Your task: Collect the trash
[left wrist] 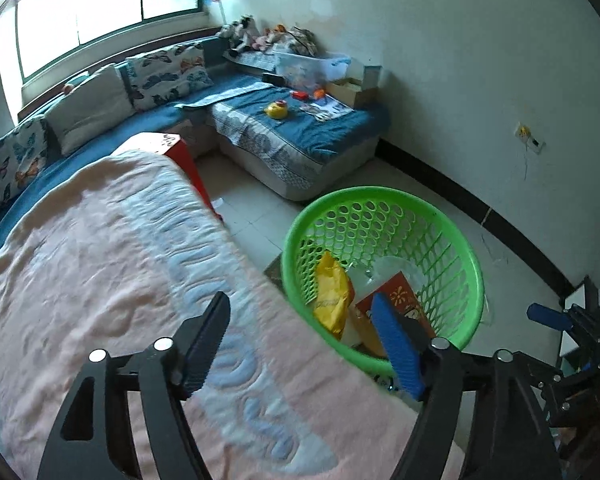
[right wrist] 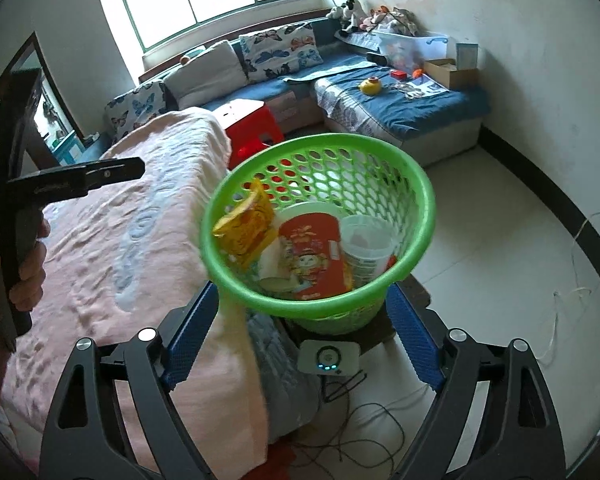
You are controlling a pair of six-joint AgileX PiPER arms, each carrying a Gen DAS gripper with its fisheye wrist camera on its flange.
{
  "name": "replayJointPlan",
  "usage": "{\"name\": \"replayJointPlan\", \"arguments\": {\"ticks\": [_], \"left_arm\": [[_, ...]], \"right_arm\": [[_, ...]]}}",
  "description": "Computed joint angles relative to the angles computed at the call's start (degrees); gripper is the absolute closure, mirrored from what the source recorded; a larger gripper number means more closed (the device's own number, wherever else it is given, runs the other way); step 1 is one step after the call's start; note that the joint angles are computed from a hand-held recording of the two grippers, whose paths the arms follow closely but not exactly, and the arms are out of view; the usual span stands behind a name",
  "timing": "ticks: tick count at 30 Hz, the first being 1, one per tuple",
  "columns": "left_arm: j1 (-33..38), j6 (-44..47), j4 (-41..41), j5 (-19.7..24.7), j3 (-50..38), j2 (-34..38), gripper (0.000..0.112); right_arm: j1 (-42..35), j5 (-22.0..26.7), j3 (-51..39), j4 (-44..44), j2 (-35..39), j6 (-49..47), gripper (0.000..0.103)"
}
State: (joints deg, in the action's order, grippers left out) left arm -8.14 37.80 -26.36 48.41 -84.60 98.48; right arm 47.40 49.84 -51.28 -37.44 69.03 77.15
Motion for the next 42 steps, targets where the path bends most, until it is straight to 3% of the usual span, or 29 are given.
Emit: {"name": "replayJointPlan", "arguments": {"ticks": [5, 18, 26, 35, 42], "left_arm": [[4.1, 2.5, -0.6, -0.8, 5.4, -5.7, 0.037], [21.2, 15.7, -8.8, 2.3, 15.6, -16.9, 0.021], [34.6, 23.8, -14.8, 9.2, 17.6, -18.2, 0.018], [47.5, 30.7, -18.6, 12.9, 19.0, -17.9, 0.016], [53.0, 34.6, -20.7, 14.0, 20.0, -17.7, 0.016]], "right_arm": [[6.1, 5.8, -5.0, -2.5, 3.5, 3.1, 0.015], [15.9, 11.8, -14.8, -5.7, 10.9, 9.6, 0.009], [20.3, 15.0, -21.3, -8.1, 15.8, 11.9, 0.008], [23.6, 16.5, -28.8, -9.8, 22.1, 12.7, 0.007], [25.3, 18.0, -33.4, -10.1, 25.8, 11.1, 0.007]]}}
